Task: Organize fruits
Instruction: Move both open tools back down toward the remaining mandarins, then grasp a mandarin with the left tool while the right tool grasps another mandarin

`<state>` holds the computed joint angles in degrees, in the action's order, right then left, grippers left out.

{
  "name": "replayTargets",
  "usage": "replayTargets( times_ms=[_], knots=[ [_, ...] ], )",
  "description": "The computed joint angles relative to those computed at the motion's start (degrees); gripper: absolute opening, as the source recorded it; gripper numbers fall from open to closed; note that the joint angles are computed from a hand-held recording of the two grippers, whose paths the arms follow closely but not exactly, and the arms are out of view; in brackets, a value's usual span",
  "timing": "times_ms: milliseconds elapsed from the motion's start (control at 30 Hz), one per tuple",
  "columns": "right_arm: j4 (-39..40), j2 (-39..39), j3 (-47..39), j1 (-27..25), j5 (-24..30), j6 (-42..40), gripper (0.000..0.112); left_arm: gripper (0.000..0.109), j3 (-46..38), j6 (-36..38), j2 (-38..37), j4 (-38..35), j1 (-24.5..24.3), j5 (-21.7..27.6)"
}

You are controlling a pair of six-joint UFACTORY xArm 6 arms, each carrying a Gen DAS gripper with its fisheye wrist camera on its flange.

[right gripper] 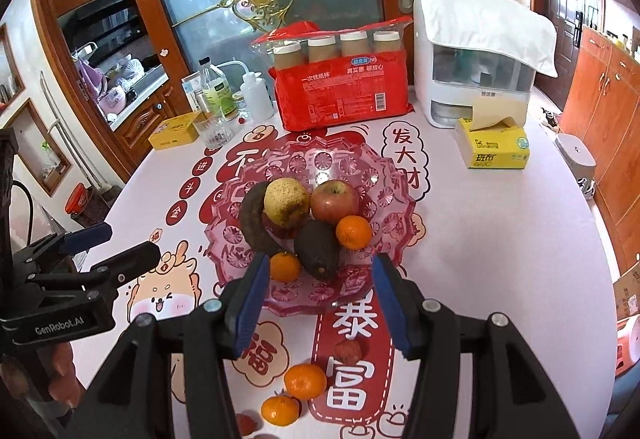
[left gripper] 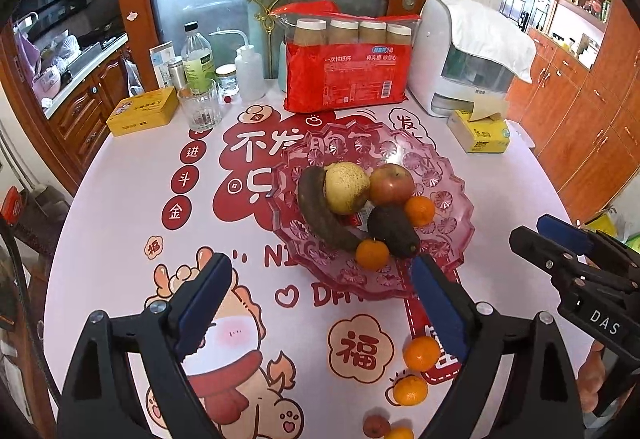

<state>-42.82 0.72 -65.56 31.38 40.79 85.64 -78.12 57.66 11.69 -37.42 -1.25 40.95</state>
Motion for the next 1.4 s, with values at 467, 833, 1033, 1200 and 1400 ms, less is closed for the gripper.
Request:
replayTargets(
  times_ms=[467,833,1033,1200,1400],
  knots=[
    [-0.25,-2.62,7.51,3.97,-2.26,5.6,0.054,0.091,14.42,7.01,-7.0,-1.11,1.96,-2.54],
    [2.61,0.13,10.61,5.89,-5.93,7.58,0.054,0.091,26.38,11.81,-10.5,3.18,5.54,-1.77],
    [3.31,1.75,12.01,6.0,-9.06,9.65,0.054,0.091,31.45,11.91,-11.31,7.26,7.86,-1.3],
    [3.94,2.6,13.0,6.16,-10.92,10.59,0.054,0.09,33.24,13.46,-11.55,7.48,9.31,1.04],
    [3.44,2.43,14.02,6.29,-11.84,11.59,0.054,0.073,34.89,14.26,-11.7,8.28,9.59,2.63]
  ],
)
